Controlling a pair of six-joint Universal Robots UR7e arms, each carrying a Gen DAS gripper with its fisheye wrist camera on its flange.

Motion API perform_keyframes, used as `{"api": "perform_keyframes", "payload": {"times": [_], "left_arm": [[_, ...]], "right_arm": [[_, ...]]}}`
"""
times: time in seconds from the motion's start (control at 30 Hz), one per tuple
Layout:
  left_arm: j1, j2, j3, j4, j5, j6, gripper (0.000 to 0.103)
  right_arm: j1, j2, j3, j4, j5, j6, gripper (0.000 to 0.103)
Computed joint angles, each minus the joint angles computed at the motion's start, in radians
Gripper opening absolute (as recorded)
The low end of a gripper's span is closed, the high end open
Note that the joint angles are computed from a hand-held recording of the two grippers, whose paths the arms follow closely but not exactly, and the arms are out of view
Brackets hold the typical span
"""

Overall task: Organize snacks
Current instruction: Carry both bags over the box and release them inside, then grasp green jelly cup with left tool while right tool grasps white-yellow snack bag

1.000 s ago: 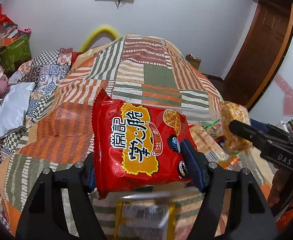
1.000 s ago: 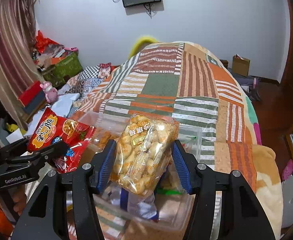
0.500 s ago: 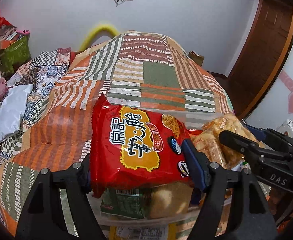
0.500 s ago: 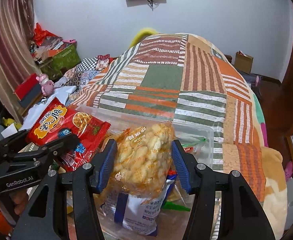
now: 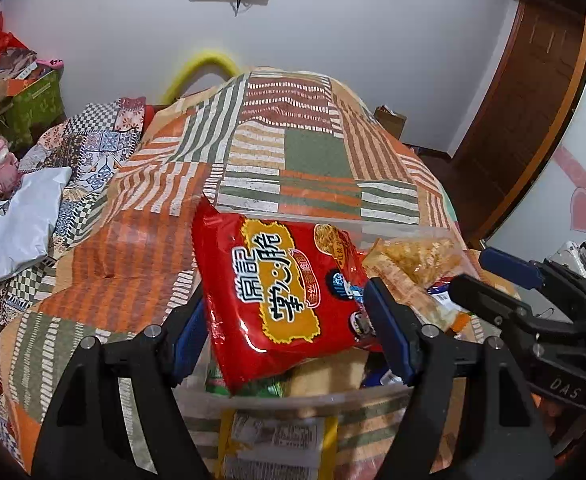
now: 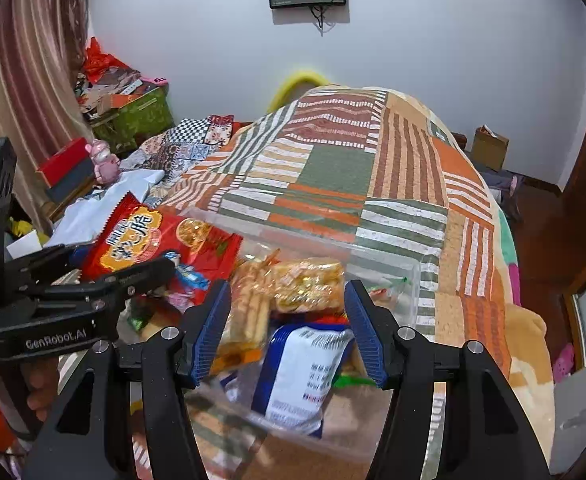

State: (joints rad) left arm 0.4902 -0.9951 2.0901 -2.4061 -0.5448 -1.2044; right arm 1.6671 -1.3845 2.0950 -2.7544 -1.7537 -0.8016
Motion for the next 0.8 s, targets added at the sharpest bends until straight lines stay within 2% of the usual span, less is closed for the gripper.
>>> {"api": "perform_keyframes", "payload": {"times": [0.2,0.37,0.6,0.8], "left_arm": [[-0.045,-0.041,0.006,0.126,0.009,-0.109,0.075],[-0.093,-0.080,0.013,0.283,-0.004,-0.229,0.077],[-0.148,-0.114,0.043,0.427,-0.072,-0.362,0.080],[-0.177,-0.117,0.090,0.437,-0.151,-0.399,0.080]], "right_arm": [[0.007,-0.055,0.026,0.036,0.021,0.003,0.055],[0.010,-0.104,0.049,0.067,0.039,0.006,0.056],[0.010,-0.169,0.093,0.114,0.063,0.007,0.057],[0.007,-0.207,0.129,0.142,0.073,0.003,0.058]]}}
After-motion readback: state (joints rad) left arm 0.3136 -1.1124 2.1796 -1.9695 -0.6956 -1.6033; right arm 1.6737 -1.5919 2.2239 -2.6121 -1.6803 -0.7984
